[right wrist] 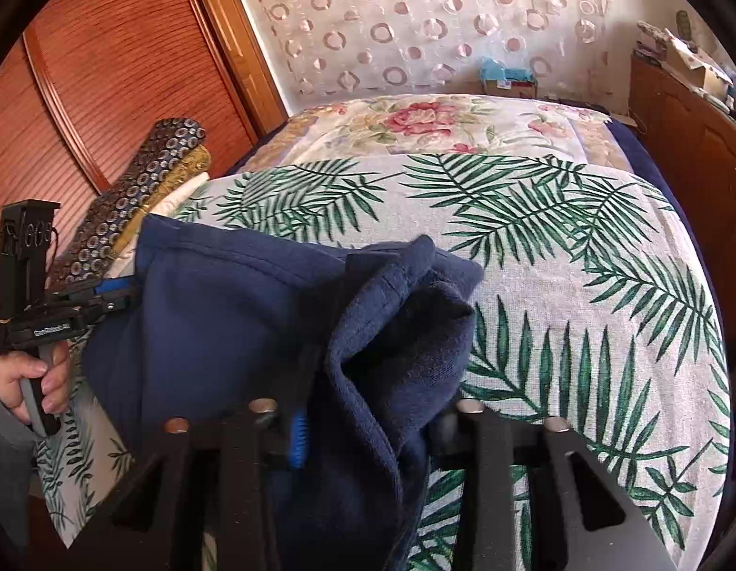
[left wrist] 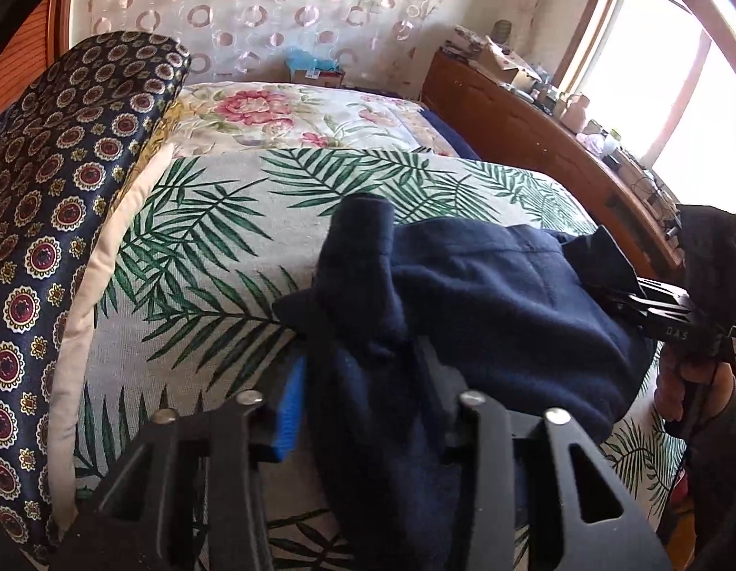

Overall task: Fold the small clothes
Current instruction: 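Close both tools on the folded shirt's ends and lift it, then carry the folded shirt with both tools onto the patterned cushion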

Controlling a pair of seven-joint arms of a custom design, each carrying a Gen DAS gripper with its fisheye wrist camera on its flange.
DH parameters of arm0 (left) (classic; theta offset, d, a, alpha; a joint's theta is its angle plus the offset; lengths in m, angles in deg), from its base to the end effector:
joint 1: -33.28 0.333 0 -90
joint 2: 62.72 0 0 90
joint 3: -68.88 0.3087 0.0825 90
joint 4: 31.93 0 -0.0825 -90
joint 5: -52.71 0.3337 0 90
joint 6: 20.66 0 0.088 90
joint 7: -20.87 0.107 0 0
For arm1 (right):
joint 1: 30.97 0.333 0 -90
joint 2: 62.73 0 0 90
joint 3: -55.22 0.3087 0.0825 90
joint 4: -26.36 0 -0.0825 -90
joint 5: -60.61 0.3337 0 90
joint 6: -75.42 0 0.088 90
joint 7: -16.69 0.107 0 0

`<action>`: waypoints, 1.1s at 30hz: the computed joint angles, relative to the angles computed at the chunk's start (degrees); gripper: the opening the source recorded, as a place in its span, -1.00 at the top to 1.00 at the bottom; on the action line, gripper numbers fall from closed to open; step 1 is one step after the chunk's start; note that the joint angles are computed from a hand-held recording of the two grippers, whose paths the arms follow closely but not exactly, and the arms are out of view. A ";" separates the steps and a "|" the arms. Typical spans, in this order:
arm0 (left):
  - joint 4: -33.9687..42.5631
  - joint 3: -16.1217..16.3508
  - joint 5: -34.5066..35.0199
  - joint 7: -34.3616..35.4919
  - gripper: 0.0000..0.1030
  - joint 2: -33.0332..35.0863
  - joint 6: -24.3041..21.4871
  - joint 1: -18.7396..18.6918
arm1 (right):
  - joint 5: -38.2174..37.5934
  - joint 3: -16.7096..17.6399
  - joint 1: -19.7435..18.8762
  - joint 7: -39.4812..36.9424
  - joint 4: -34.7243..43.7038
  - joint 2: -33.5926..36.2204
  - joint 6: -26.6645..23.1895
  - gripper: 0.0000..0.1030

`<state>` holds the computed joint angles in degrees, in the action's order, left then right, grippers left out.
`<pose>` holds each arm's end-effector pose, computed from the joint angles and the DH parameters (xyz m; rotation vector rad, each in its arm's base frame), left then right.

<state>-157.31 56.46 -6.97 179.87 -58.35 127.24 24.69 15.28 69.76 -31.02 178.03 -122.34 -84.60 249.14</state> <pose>0.4973 -0.1731 0.4042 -1.1756 2.6722 -1.1297 0.3776 0.1603 0.4791 -1.4887 1.8481 -0.6368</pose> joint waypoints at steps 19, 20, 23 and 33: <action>-5.64 7.10 -20.32 17.23 0.74 -17.01 -3.54 0.25 | -16.71 10.00 -7.13 7.94 9.57 -5.75 -0.80 0.68; -5.57 7.61 -21.34 18.38 0.74 -17.37 -3.45 0.52 | -17.59 9.85 -6.75 7.48 11.12 -4.69 -1.14 0.68; -3.99 8.68 -23.66 20.52 0.74 -16.80 -2.72 1.66 | -19.36 8.84 -4.26 4.18 16.90 0.43 -3.19 0.68; 2.36 9.04 -31.44 25.03 0.74 -9.19 1.44 6.53 | -11.38 3.04 5.22 -20.71 45.32 26.17 -9.60 0.68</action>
<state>-154.95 65.51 -38.41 204.90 -67.55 128.67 31.22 3.90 72.80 -25.80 157.32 -77.02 -58.44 239.54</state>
